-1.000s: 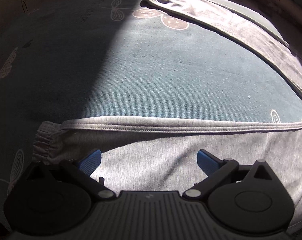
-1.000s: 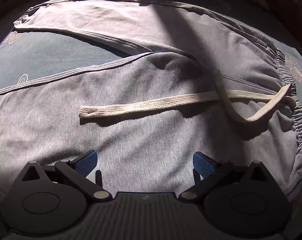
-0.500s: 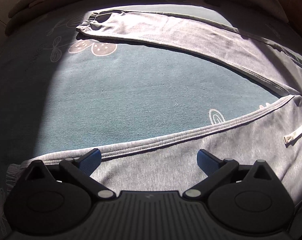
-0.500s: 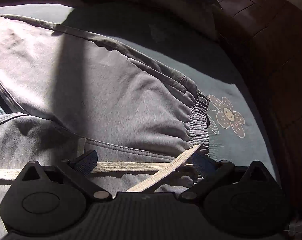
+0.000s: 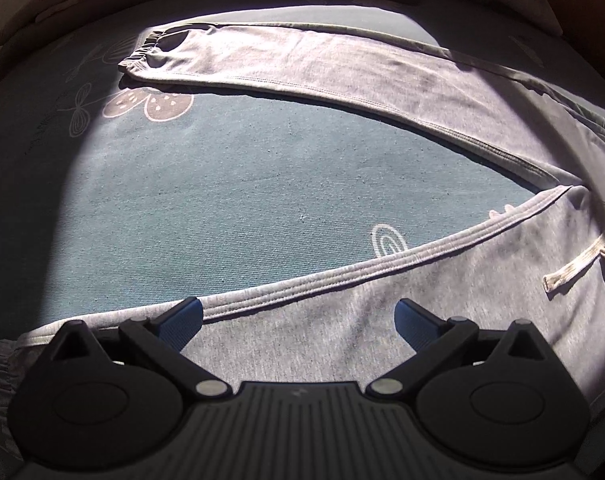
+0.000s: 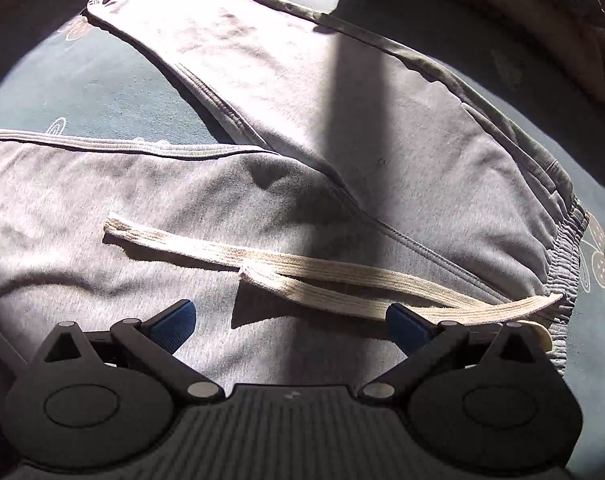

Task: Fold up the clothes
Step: 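Press both open grippers on the sweatpants near the cream drawstring, then press both open grippers across the sweatpants leg to smooth it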

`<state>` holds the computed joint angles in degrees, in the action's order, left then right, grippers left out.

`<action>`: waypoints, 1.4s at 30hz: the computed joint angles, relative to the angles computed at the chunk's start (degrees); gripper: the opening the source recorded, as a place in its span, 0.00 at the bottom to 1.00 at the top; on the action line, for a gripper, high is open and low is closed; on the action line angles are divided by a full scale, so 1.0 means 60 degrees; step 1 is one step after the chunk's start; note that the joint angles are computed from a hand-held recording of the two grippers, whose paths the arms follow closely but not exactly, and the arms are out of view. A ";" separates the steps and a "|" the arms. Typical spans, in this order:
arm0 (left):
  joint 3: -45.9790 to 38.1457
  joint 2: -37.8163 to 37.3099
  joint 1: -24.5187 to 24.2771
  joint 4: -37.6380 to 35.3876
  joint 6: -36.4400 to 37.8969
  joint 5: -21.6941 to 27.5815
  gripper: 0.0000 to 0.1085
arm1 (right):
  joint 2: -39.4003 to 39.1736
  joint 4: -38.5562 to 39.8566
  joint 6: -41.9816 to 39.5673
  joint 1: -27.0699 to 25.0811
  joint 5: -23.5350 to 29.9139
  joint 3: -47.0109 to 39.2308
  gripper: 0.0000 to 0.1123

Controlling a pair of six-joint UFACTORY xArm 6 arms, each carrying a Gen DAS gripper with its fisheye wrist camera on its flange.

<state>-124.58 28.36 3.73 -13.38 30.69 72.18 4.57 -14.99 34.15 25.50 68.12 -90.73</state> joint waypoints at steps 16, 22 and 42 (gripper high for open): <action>0.1126 -0.0754 -0.0009 -0.0093 0.0187 -0.0139 0.94 | 0.1462 0.2460 0.0394 0.0413 -0.2813 -0.0843 0.91; 0.1292 -0.0864 0.0186 -0.0172 0.0413 0.0012 0.94 | 0.1066 0.1132 0.2007 0.1427 -0.2087 -0.0496 0.91; -0.0114 0.0126 0.1293 -0.0756 0.2111 0.0921 0.94 | 0.3924 -0.0351 0.4108 0.2864 0.1819 -0.4609 0.92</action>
